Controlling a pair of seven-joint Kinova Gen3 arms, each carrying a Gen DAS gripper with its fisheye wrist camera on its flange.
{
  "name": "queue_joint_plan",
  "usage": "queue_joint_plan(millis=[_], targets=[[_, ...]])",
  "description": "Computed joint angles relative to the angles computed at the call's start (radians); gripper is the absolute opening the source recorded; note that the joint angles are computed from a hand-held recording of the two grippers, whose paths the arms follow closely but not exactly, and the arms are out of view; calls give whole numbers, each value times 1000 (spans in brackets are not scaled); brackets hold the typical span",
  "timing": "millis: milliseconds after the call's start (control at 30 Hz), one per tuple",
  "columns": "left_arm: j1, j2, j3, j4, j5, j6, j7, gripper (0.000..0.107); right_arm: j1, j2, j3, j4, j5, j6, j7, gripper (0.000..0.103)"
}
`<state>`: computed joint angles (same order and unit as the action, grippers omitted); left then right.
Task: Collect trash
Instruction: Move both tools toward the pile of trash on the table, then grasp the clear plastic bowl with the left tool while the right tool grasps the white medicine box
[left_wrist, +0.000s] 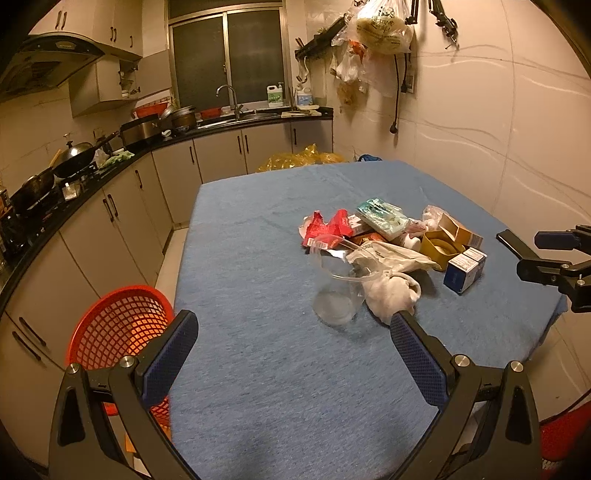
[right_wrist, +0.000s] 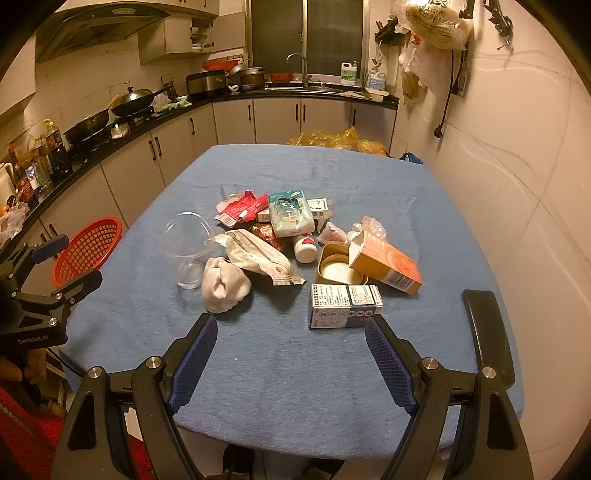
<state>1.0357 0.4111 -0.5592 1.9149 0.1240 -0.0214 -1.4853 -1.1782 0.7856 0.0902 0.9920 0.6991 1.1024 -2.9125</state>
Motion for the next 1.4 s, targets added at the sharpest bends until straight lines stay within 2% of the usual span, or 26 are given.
queue_joint_plan(millis=[367, 667, 733, 933, 1000, 1067, 1133, 1233, 1400], targets=[[-90, 41, 110, -98, -87, 83, 69, 103, 36, -10, -10, 29, -30, -19, 3, 86], [-228, 161, 260, -336, -163, 298, 149, 103, 90, -38, -26, 87, -76, -46, -3, 86], [-219, 200, 248, -389, -193, 334, 186, 103, 100, -47, -30, 101, -82, -57, 1, 86], [-247, 304, 281, -544, -277, 448, 239, 103, 129, -70, -44, 143, -94, -89, 30, 86], [-208, 340, 238, -579, -339, 453, 290, 103, 143, -83, -47, 169, -101, -116, 33, 87], [-207, 360, 238, -610, -371, 467, 310, 103, 173, -98, -60, 198, -123, -156, 45, 88], [-227, 370, 263, -634, -391, 470, 320, 98, 201, -104, -69, 217, -145, -188, 62, 89], [-273, 405, 317, -720, -393, 552, 314, 73, 255, -110, -86, 249, -196, -254, 103, 89], [-338, 407, 394, -747, -424, 574, 372, 71, 350, -103, -112, 285, -302, -357, 186, 89]])
